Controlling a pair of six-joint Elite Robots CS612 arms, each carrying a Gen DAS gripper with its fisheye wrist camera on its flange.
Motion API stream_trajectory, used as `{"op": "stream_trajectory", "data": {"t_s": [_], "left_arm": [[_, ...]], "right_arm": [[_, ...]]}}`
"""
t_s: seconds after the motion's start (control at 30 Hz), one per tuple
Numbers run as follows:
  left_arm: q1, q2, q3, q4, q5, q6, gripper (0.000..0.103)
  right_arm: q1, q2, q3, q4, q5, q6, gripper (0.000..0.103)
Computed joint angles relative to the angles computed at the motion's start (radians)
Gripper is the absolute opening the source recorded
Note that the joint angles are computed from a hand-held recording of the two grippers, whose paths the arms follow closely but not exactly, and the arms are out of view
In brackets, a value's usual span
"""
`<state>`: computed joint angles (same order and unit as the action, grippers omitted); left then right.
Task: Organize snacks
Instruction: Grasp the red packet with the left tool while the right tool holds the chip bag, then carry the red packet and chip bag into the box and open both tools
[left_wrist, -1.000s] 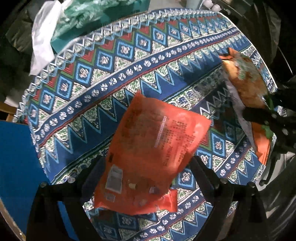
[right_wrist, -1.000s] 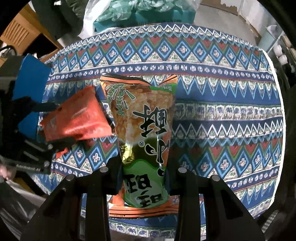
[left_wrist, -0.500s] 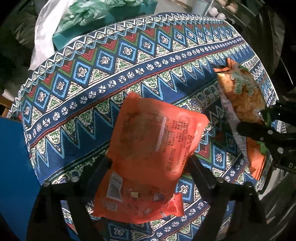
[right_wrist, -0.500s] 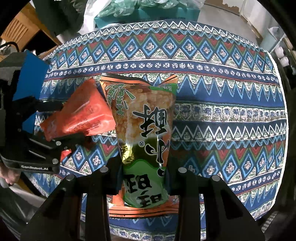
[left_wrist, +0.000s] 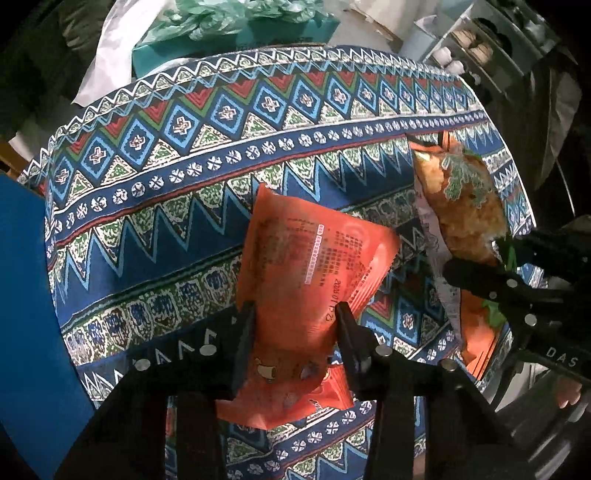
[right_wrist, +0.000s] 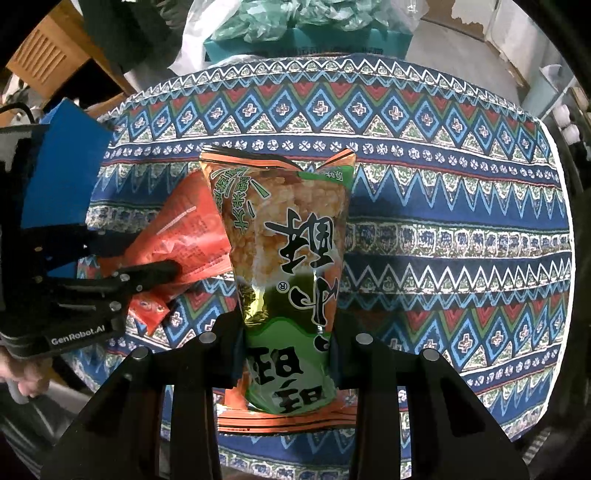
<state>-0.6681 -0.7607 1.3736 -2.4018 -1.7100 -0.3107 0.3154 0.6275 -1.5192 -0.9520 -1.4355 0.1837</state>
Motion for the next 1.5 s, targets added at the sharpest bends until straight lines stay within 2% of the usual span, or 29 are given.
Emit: {"op": "stream_trajectory", "data": {"t_s": [0.07, 0.13, 0.23, 0.27, 0.53, 0.73, 0.8, 0.97, 1.07, 1.23, 1.5], "left_arm": [[0.000, 0.002, -0.006, 0.017, 0.002, -0.002, 0.061], [0.001, 0.012, -0.024, 0.036, -0.010, -0.008, 0.066], [-0.001, 0.020, -0.035, 0.036, -0.022, 0.000, 0.084], [-0.004, 0.019, -0.034, 0.030, -0.007, 0.002, 0.086], [-0.033, 0.048, -0.068, 0.071, 0.067, 0.059, 0.088], [-0.046, 0.055, -0.061, 0.028, 0.092, 0.058, 0.090], [-0.049, 0.052, -0.049, 0.005, 0.109, 0.046, 0.086], [-0.057, 0.036, -0.014, -0.035, 0.153, 0.058, 0.058], [-0.052, 0.030, -0.004, -0.055, 0.126, 0.036, 0.046], [-0.045, 0.013, 0.021, -0.081, 0.110, 0.003, 0.040], [-0.030, -0.042, 0.084, -0.161, 0.124, -0.062, 0.039]], "right_arm": [[0.000, 0.003, -0.004, -0.001, 0.000, -0.001, 0.033], [0.001, 0.003, -0.003, -0.005, -0.003, -0.001, 0.033], [-0.002, 0.007, -0.014, -0.006, -0.001, -0.001, 0.033], [-0.004, 0.009, -0.021, -0.004, 0.000, -0.001, 0.033], [-0.013, 0.013, -0.035, 0.001, 0.008, 0.001, 0.033], [-0.010, 0.012, -0.033, -0.002, 0.006, 0.005, 0.033], [-0.010, 0.012, -0.033, -0.002, 0.005, 0.007, 0.033], [-0.009, 0.009, -0.030, -0.002, 0.004, 0.003, 0.033], [-0.006, 0.006, -0.026, -0.005, 0.003, 0.002, 0.033], [-0.001, 0.004, -0.022, -0.017, 0.000, -0.004, 0.033], [0.007, -0.008, -0.021, -0.051, -0.016, -0.008, 0.033]]}}
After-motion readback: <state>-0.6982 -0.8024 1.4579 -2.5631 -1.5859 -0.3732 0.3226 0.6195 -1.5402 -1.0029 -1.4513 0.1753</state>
